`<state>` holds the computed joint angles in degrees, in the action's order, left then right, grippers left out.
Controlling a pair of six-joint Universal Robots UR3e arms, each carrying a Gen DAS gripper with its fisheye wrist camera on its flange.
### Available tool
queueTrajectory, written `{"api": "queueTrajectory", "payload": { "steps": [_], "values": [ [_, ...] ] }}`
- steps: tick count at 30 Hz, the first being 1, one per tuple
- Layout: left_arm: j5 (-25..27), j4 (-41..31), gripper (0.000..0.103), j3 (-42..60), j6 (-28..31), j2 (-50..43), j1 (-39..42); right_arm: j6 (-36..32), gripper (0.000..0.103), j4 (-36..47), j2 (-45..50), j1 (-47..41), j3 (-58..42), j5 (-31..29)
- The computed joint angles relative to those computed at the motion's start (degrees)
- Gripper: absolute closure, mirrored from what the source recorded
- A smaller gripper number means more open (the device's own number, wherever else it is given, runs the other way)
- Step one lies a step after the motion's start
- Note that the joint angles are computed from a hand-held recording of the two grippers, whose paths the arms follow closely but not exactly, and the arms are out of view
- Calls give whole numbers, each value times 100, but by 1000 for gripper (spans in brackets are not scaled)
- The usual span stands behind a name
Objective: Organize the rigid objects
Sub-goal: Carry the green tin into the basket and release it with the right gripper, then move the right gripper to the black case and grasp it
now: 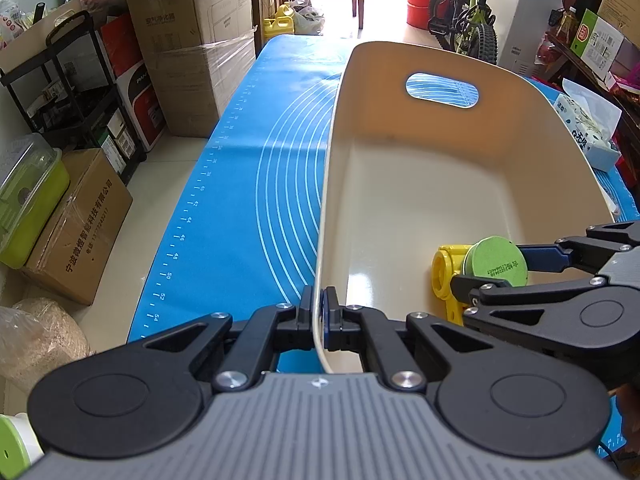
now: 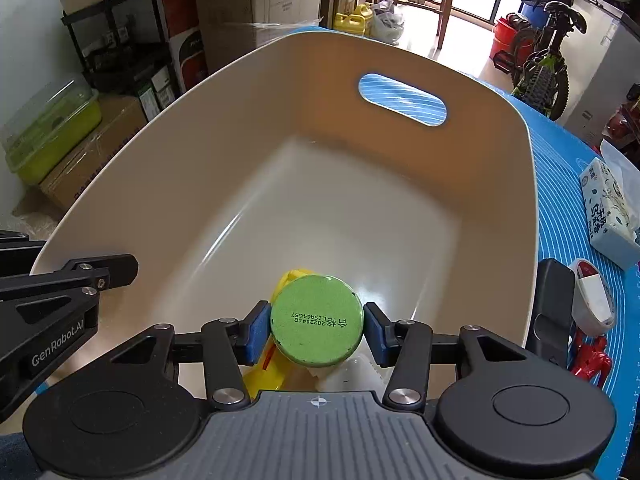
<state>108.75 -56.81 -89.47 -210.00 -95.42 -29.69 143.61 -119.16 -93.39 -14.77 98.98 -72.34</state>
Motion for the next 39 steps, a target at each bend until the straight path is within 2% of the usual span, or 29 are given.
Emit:
{"api": "queueTrajectory", "payload": {
  "steps": [3,9,16,23,27,31,39],
  "values": [
    [35,-8,98,30,-20,-45,-32,-61,38,-76,-141,-177,140,263],
    [32,4,98,24,-22,-54,-31,-280,33,-159,-693,-693,499,951],
    [32,-27,98,60,-46,-70,-52,-663,30,192,-1322,-1816,544,1944],
    [72,-48,97,104,-79,-109,-93,-811,28,40,-1307,-2798,431,2470],
    [68,-64,97,120,-100,-113,-102,-658,28,-496,-1110,-3129,591,2535],
    [59,-64,97,121,-98,-111,-96,-416,28,-1432,-814,-3211,940,2282],
    [64,-65,97,122,-98,-112,-100,-281,28,-2498,-266,-3326,1597,1959]
  ]
}}
